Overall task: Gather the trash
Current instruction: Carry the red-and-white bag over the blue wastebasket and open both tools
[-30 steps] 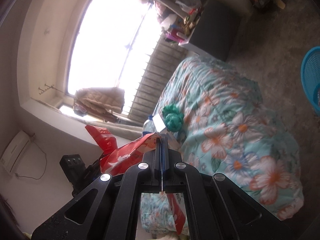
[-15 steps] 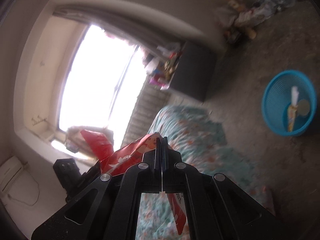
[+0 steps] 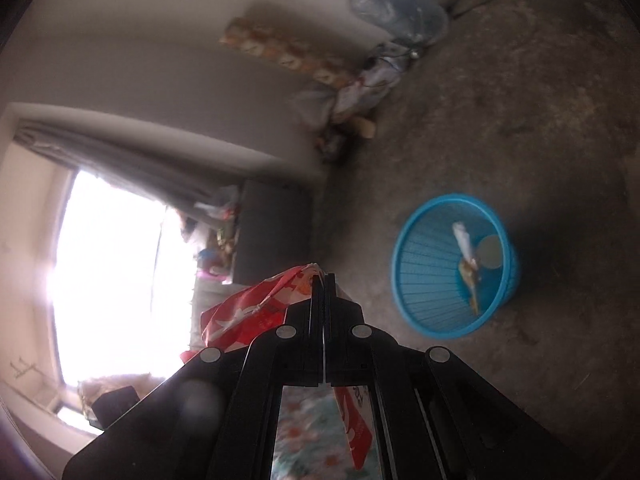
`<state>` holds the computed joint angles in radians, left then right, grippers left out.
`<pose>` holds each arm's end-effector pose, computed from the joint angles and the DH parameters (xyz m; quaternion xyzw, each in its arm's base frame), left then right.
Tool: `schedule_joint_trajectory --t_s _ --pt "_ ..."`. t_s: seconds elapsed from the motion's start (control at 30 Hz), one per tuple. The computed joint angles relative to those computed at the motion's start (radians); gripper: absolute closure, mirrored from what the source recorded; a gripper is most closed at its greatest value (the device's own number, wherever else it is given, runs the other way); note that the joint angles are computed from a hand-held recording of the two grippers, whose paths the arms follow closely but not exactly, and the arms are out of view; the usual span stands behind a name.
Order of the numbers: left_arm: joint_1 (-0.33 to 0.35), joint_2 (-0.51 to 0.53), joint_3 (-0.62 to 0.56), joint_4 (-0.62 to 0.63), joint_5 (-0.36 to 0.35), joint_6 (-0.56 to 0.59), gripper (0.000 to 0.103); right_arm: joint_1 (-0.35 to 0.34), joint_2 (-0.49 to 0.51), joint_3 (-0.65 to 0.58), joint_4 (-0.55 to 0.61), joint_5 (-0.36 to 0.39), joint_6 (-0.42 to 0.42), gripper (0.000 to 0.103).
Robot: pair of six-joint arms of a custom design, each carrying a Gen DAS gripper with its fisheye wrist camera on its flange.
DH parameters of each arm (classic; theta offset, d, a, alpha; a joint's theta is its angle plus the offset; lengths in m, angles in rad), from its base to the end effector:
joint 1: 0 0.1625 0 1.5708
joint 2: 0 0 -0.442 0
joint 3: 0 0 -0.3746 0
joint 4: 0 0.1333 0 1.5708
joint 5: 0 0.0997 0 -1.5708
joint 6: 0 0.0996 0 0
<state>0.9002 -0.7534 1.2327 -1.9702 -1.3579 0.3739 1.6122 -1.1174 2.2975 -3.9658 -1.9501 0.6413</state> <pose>-0.3429 -0.6807 0.1871 0.4993 0.8590 0.0236 0.1109 0.1153 -0.4533 0.2747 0.3411 0.7386 -0.5800 0.0418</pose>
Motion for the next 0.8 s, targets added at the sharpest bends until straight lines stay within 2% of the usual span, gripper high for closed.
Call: schedule_joint_trajectory --t_s 0.2,0.27,0.3,0.33,0.37,0.4,0.47,0.5,0.57,0.67,0.8 --pt "-0.004 0.168 -0.09 0.054 0.105 -0.027 0.098 -0.13 0.077 -0.072 0.048 0.06 0.046 0.103" --pt "-0.006 0.219 -0.11 0.044 0.152 -0.019 0.096 -0.173 0.104 -0.091 0.057 0.094 0.075 0.099" --pt "-0.004 0.247 -0.13 0.059 0.167 -0.022 0.087 -0.198 0.122 -0.106 0.072 0.108 0.092 0.095" --pt "0.0 0.281 -0.164 0.098 0.18 -0.037 0.068 -0.218 0.131 -0.116 0.096 0.117 0.102 0.088" --pt "0.003 0.313 -0.193 0.132 0.206 -0.058 0.057 -0.242 0.147 -0.13 0.13 0.127 0.121 0.069" --pt "0.005 0.333 -0.21 0.142 0.229 -0.071 0.047 -0.266 0.162 -0.143 0.167 0.14 0.138 0.057" --pt "0.007 0.35 -0.204 0.114 0.271 -0.097 0.047 -0.299 0.184 -0.142 0.218 0.143 0.205 0.056" --pt "0.007 0.35 -0.205 0.115 0.276 -0.109 0.044 -0.319 0.196 -0.121 0.195 0.179 0.261 0.056" --pt "0.009 0.347 -0.209 0.117 0.261 -0.125 0.042 -0.352 0.233 -0.069 0.058 0.267 0.318 0.055" --pt "0.006 0.314 -0.188 0.08 0.246 -0.093 0.038 -0.335 0.247 -0.01 -0.052 0.23 0.312 0.05" --pt "-0.013 0.24 -0.134 0.015 0.219 -0.064 0.037 -0.291 0.24 0.022 -0.098 0.204 0.294 0.05"
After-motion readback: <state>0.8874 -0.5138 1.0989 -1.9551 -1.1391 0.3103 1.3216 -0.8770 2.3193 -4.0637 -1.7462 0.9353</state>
